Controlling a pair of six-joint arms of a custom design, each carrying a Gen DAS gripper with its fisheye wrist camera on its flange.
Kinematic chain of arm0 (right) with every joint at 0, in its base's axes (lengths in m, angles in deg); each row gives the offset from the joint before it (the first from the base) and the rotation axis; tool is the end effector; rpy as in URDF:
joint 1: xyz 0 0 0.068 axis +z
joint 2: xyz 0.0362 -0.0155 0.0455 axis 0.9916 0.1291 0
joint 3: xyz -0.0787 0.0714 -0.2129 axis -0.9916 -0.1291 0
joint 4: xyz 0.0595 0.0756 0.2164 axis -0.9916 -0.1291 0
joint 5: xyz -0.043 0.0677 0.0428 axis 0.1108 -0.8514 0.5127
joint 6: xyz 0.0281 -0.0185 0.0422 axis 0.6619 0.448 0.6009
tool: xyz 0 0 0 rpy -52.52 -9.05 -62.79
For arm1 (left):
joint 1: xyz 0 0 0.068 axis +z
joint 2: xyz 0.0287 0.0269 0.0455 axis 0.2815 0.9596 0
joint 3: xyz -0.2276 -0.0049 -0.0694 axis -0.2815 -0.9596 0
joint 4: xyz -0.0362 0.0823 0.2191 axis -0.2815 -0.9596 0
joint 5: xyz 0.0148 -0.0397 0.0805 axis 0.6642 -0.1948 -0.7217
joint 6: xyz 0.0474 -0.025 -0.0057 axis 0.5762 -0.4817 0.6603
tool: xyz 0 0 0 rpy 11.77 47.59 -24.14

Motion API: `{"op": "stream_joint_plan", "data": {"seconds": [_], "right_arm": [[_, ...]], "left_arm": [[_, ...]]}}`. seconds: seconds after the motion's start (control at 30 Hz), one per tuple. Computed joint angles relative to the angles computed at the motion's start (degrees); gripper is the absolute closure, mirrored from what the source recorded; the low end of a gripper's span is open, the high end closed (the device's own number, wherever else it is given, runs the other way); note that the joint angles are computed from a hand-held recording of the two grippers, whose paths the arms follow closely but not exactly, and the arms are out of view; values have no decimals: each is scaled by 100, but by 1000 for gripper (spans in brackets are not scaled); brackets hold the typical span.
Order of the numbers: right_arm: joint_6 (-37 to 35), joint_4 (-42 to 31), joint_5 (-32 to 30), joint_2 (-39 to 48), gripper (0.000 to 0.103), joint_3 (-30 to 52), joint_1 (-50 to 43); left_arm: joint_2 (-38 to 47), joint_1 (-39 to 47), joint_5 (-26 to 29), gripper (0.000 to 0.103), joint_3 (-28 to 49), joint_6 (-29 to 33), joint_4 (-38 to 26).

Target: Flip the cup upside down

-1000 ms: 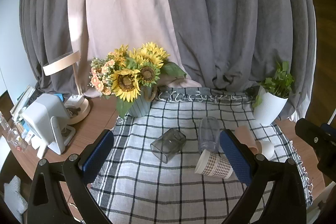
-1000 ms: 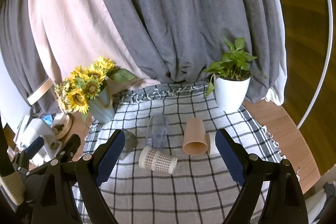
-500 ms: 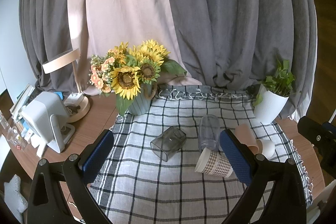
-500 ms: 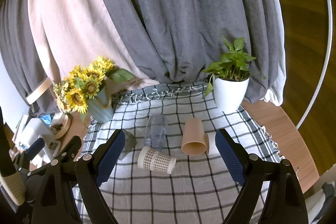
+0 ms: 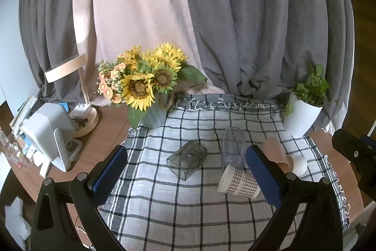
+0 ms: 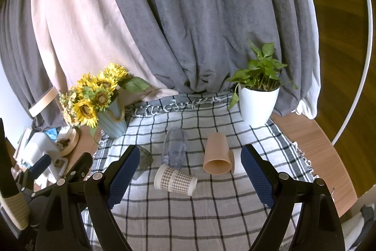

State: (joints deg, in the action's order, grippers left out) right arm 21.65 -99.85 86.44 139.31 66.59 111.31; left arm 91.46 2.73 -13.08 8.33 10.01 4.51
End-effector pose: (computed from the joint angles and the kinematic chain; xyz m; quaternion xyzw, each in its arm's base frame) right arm 0.1794 0.0717 0.3769 0.2773 0.8485 -0.0593 0.4468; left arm 0.2488 -0.0631 0.3534 0.1570 0.8718 -0.0705 0.4587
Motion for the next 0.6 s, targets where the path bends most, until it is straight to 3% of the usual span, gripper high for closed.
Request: {"op": "stream_joint_plan", "data": {"seconds": [0.3,0.6], "right_arm": [[-34,75,-67,-25,15,-104,-97],[86,116,-364,-238,15,-514,-583]], "left_arm": [[159,-125,-41,0,104,36,5],[553,-773,-102,0,260,470,-29]]}}
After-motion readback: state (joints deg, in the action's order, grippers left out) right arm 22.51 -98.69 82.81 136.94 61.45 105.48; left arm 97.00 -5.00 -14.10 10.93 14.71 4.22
